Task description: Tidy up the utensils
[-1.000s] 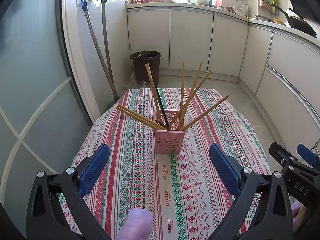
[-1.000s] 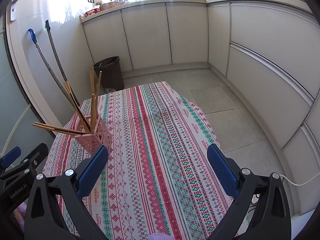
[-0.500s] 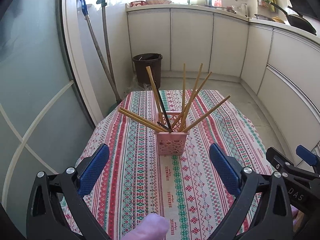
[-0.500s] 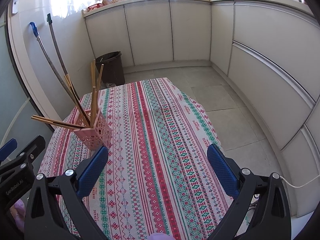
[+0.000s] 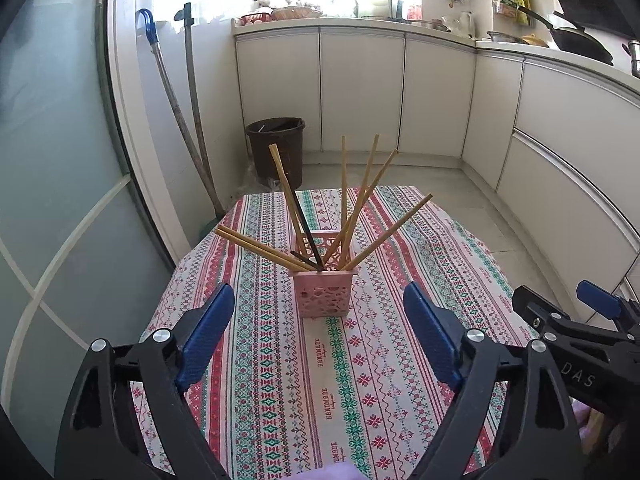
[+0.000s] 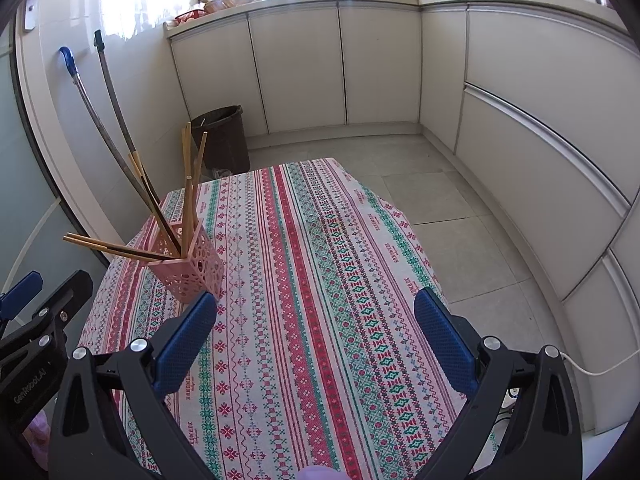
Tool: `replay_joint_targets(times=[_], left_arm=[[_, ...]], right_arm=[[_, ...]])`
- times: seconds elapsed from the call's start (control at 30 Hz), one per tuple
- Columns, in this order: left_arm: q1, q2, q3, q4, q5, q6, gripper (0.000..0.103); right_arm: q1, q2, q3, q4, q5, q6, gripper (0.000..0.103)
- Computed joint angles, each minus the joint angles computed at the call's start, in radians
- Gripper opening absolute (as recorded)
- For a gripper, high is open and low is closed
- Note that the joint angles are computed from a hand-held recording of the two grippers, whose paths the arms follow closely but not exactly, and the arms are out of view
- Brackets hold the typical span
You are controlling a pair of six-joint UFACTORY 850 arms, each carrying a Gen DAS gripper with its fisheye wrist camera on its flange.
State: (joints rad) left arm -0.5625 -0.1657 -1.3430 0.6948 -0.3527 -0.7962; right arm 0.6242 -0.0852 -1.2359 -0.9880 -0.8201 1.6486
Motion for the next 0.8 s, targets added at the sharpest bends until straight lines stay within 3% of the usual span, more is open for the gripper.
replay_joint_targets(times=[0.1,0.17,0.8], left_arm=[[0.004,-0.017,-0.024,-0.078,-0.036,0.068,0.091],[-0.001,-0.018,-0.025,-0.021,-0.05,0.012,0.096],[-0.001,-0.019,-0.029,-0.016,-0.063,0.008,0.096]], right_arm=[[-0.001,0.001,-0.001,0.0,0.0,-0.001,0.096],[-0.002,0.0,-0.002,0.003,0.0,-0.004,0.096],[-0.001,-0.001,-0.002,0.005,-0.001,-0.005,0.096]])
